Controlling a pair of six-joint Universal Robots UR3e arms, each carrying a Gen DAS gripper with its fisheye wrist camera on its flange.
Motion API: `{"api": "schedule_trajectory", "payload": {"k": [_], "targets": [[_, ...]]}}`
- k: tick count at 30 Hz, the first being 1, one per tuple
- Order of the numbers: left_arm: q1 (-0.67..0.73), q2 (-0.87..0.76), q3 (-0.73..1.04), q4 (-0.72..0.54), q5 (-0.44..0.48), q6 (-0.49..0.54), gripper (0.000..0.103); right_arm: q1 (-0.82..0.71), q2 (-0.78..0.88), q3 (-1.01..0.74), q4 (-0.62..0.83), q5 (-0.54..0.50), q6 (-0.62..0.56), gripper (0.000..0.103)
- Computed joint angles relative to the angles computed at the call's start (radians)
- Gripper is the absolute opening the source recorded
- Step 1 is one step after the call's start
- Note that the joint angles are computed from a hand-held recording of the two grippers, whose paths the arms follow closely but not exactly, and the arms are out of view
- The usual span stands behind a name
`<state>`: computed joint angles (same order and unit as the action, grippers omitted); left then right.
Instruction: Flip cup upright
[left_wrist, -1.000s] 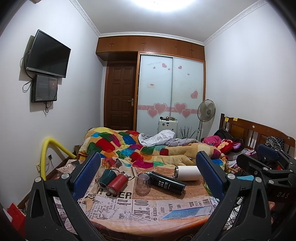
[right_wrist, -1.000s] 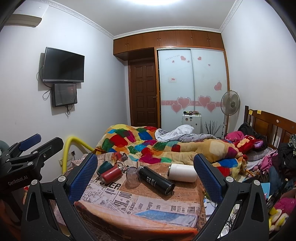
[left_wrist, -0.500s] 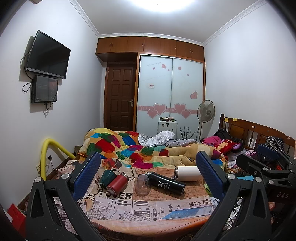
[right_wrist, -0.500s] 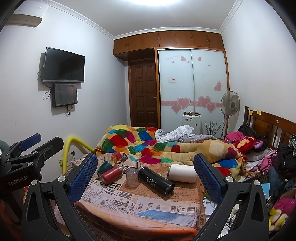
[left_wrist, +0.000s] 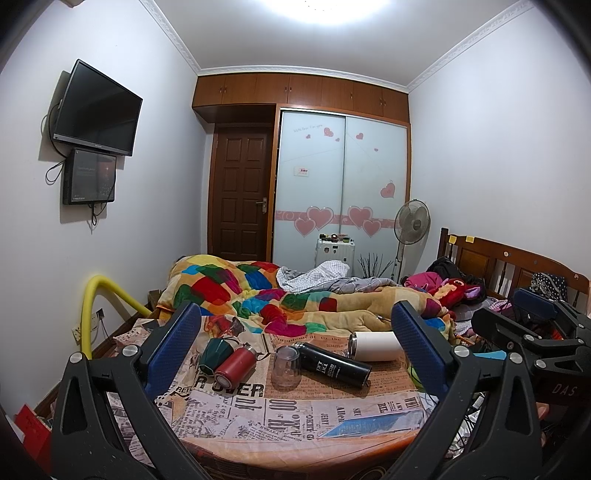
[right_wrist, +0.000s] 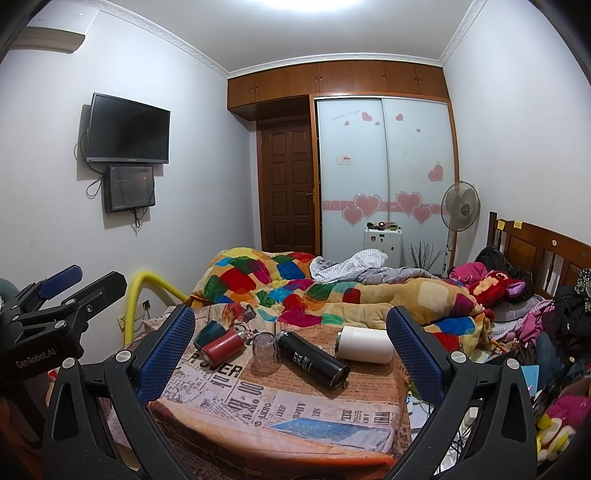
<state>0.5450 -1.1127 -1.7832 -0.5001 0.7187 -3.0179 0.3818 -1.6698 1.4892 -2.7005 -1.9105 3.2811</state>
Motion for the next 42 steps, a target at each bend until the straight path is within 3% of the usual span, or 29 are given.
{"api": "schedule_trajectory", "payload": {"k": [16, 22, 32, 38, 42], "targets": [[0.012, 0.006, 0.000, -0.014, -0.011, 0.007, 0.103, -0.024, -0.018, 0.030, 0.000, 0.023, 0.001, 0.103], [-0.027, -0.032, 0.001, 0.009, 0.033, 0.007, 0.103, -0.043, 0.000, -0.009, 0.048, 0.045, 0.007, 0.103], [-0.192, -0.276, 0.110, 0.054, 0.249, 0.001, 0.103, -0.202, 0.092, -0.058, 0.141, 0.250, -0.031, 0.103], [-0.267, -0.469, 0.210, 0.048, 0.368, 0.021, 0.103, -0.285, 0.301, -0.254, 0.311, 0.331, -0.164, 0.103], [-0.304, -0.588, 0.276, 0.043, 0.433, 0.032, 0.103, -0.310, 0.516, -0.510, 0.503, 0.360, -0.268, 0.103]]}}
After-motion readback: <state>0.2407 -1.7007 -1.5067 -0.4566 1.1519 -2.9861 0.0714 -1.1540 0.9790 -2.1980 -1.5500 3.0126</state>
